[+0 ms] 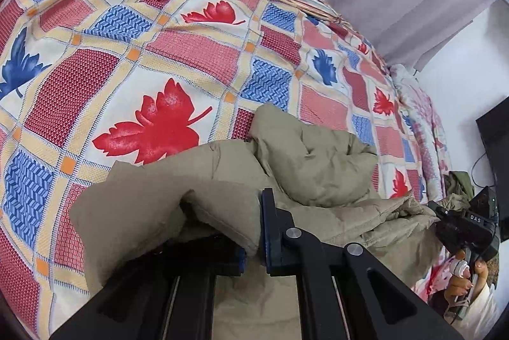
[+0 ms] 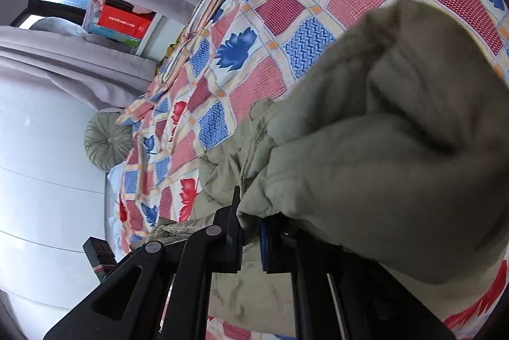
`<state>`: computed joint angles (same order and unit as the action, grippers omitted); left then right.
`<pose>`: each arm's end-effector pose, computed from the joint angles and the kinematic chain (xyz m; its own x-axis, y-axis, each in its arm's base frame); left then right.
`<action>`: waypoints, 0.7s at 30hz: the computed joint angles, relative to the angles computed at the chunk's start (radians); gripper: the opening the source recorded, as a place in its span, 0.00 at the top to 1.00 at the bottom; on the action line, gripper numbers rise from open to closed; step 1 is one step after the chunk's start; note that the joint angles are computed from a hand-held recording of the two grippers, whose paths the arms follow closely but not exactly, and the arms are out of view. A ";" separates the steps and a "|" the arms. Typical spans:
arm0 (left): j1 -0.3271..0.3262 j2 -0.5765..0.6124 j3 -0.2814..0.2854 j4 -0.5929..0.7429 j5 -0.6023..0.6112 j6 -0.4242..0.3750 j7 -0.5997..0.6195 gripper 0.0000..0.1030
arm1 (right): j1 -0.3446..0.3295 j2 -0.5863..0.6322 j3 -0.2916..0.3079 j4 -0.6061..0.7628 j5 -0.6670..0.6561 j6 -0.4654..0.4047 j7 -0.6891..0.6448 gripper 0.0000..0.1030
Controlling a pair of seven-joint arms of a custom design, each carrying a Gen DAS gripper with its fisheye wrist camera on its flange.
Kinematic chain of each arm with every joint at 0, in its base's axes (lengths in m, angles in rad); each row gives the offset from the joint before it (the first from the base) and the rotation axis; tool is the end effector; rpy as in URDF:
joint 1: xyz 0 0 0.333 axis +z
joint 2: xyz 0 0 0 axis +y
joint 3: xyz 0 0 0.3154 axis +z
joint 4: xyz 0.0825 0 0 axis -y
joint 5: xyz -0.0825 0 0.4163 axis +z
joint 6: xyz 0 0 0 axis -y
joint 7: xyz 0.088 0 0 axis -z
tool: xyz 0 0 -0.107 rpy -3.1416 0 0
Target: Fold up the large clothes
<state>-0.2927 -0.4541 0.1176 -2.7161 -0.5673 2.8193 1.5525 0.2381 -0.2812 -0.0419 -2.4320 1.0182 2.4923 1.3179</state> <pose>0.4336 -0.0515 0.3979 0.2005 -0.8634 0.4629 -0.8370 -0.3965 -0.3772 0.4938 0.0932 0.4261 -0.1310 -0.7094 -0.6925 -0.9157 0.3542 -0.1896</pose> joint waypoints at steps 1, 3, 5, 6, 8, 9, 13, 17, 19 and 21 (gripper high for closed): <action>0.017 0.032 -0.020 0.011 0.024 0.012 -0.019 0.91 | 0.003 0.025 0.003 0.012 0.000 0.012 -0.010 0.92; 0.046 0.080 -0.054 0.028 0.073 0.022 -0.051 0.91 | 0.005 0.080 0.014 0.036 -0.006 0.044 -0.020 0.92; 0.084 0.125 -0.096 0.048 0.140 0.032 -0.107 0.91 | 0.004 0.128 0.027 0.052 -0.009 0.079 -0.003 0.92; 0.094 0.144 -0.105 0.060 0.160 0.028 -0.125 0.91 | 0.003 0.144 0.032 0.054 -0.005 0.098 0.005 0.91; 0.114 0.166 -0.122 0.076 0.196 0.019 -0.166 0.91 | 0.004 0.158 0.042 0.051 0.003 0.132 0.016 0.90; 0.118 0.169 -0.126 0.079 0.208 0.016 -0.177 0.91 | 0.004 0.162 0.045 0.050 0.005 0.140 0.019 0.90; 0.130 0.158 -0.132 0.087 0.253 -0.019 -0.194 0.90 | -0.001 0.155 0.046 0.049 -0.016 0.134 0.030 0.73; 0.140 0.125 -0.139 0.078 0.285 -0.032 -0.212 0.54 | -0.003 0.122 0.035 0.041 -0.001 0.124 0.002 0.29; 0.164 0.099 -0.161 0.068 0.334 -0.032 -0.261 0.27 | -0.006 0.105 0.032 0.037 -0.011 0.111 0.004 0.29; 0.188 0.069 -0.183 0.054 0.396 -0.024 -0.315 0.01 | -0.008 0.092 0.033 0.030 -0.038 0.108 0.021 0.29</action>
